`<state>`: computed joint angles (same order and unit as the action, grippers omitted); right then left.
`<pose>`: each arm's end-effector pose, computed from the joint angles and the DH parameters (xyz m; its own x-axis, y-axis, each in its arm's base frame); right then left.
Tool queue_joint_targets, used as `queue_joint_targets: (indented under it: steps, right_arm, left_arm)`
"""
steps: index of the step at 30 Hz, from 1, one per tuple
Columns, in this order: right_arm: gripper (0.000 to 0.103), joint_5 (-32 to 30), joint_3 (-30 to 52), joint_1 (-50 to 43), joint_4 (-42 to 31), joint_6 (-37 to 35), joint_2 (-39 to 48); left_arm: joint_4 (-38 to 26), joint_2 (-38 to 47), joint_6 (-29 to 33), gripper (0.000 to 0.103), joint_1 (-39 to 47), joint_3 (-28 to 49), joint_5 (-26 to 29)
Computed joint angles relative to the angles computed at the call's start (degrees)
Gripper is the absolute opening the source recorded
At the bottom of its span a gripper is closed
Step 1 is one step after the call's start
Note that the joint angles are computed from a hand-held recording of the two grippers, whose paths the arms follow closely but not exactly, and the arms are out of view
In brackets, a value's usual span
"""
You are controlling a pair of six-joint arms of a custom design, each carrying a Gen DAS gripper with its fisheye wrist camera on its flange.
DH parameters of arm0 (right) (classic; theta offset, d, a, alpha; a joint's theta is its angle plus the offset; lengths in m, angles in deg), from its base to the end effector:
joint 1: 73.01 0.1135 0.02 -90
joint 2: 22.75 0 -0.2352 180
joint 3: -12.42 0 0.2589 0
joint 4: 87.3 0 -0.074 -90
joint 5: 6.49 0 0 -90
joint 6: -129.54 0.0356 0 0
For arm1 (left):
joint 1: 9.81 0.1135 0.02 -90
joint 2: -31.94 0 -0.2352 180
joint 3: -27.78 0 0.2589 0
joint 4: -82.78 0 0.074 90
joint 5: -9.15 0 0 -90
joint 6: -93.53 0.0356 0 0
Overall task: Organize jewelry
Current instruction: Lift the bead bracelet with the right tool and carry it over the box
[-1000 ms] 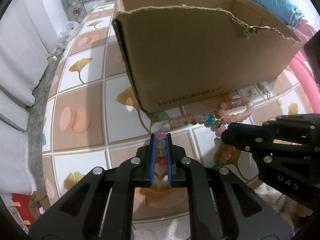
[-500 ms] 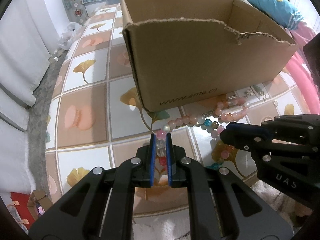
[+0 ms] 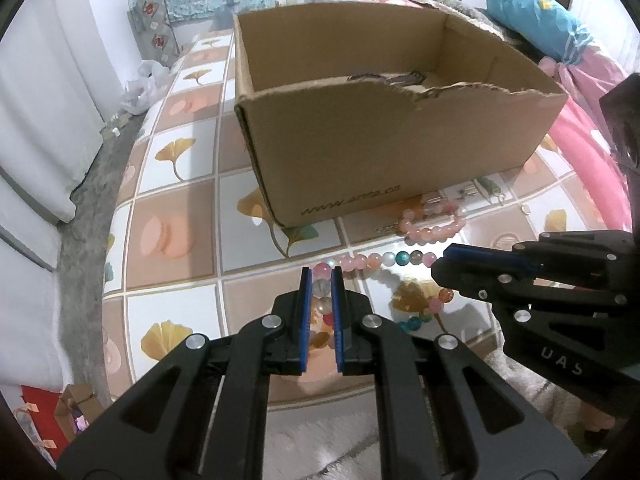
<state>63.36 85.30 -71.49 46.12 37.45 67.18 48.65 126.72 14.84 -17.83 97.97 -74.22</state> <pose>0.3145 0.0206 0.1765 -0.8885 -0.0578 -0.4551 -0.2104 0.9329 0.2922 0.3280 -0.0504 0.1467 -0.7910 0.3082 -0.5285 0.3601 0.9329 0.0051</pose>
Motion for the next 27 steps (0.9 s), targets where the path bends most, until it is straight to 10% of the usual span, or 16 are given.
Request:
queue_joint_targets:
  steps: [18, 27]
  right_arm:
    - [0.010, -5.89, -5.61, -6.91, -1.61, -3.32, -12.38]
    - [0.010, -13.96, 6.33, -13.91, -8.84, -9.32, -13.21]
  left_arm:
    - [-1.92, -12.89, 0.08, 0.008, -3.12, -4.13, 0.52]
    - [-5.86, -16.41, 1.46, 0.008, -4.64, 5.11, 3.75]
